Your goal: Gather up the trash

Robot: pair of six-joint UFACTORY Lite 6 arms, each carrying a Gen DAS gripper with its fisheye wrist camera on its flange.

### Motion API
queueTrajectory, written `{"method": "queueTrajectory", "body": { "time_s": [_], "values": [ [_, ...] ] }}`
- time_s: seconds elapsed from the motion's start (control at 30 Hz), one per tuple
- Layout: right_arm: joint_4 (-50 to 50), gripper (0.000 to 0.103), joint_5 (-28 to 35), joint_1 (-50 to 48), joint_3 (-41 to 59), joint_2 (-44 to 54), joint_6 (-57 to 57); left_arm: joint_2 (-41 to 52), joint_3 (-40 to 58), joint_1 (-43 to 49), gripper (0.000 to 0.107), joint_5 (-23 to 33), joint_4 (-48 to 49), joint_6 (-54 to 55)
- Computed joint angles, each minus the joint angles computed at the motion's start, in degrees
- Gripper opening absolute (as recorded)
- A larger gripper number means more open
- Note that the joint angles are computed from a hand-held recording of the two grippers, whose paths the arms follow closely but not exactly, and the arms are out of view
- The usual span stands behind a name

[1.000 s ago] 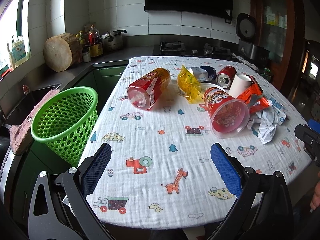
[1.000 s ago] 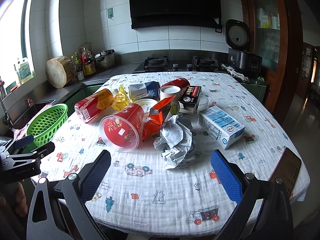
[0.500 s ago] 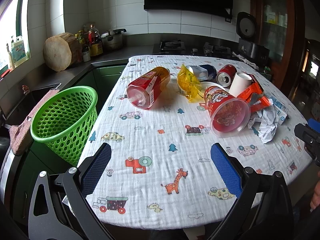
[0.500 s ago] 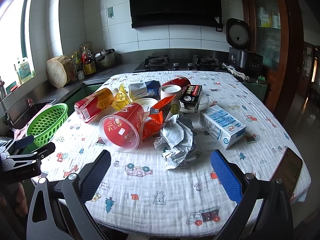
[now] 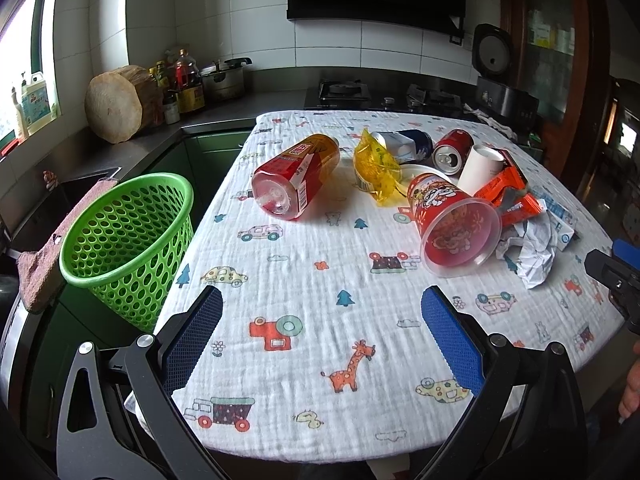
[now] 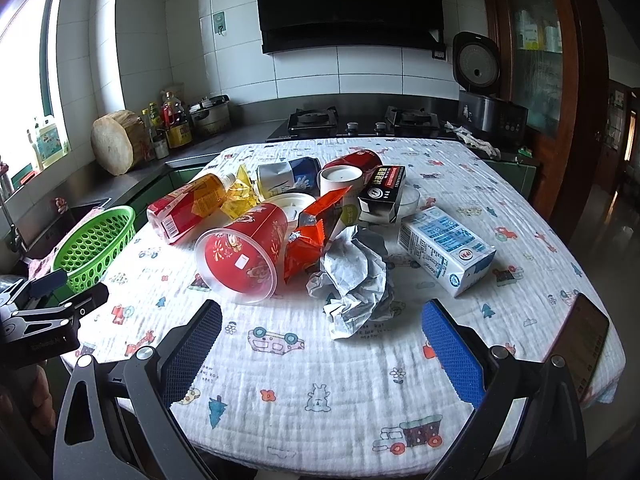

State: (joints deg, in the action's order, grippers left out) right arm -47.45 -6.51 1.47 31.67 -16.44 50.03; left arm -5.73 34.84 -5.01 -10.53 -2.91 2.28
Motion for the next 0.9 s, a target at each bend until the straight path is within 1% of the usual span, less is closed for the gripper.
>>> {"method": "queueTrajectory", "body": {
  "time_s": [0.1, 0.27, 0.4, 0.6, 0.7, 0.9],
  "values": [
    [-1.6, 0.097, -1.1, -0.9, 0.7, 1.4, 1.3, 0.9, 0.6, 0.0, 0.098, 0.0, 0.7, -0.7],
    [-1.0, 0.097, -2.4, -2.0, 1.9, 4.0, 0.2, 2.7, 1.9, 0.5, 0.098, 0.0, 2.3, -2.1],
    [-7.3, 0.097, -4.1, -3.7, 3.6, 6.4, 5.5, 4.7, 3.3, 1.0, 0.098, 0.3, 7.4, -7.0],
    [-18.9, 0.097, -6.4, -6.6, 7.6, 11.1, 15.2, 7.5, 5.1, 1.5, 0.098, 0.1, 8.4, -7.7],
    [-26.3, 0.097, -8.8, -8.4, 10.0, 13.5, 21.2, 9.3, 6.4, 2.0, 0.098, 0.1, 12.1, -11.1],
    [-31.6, 0.097, -9.7, -8.9, 14.1, 18.3, 22.7, 12.2, 9.0, 3.5, 0.098, 0.7, 22.0, -20.8]
  ]
}}
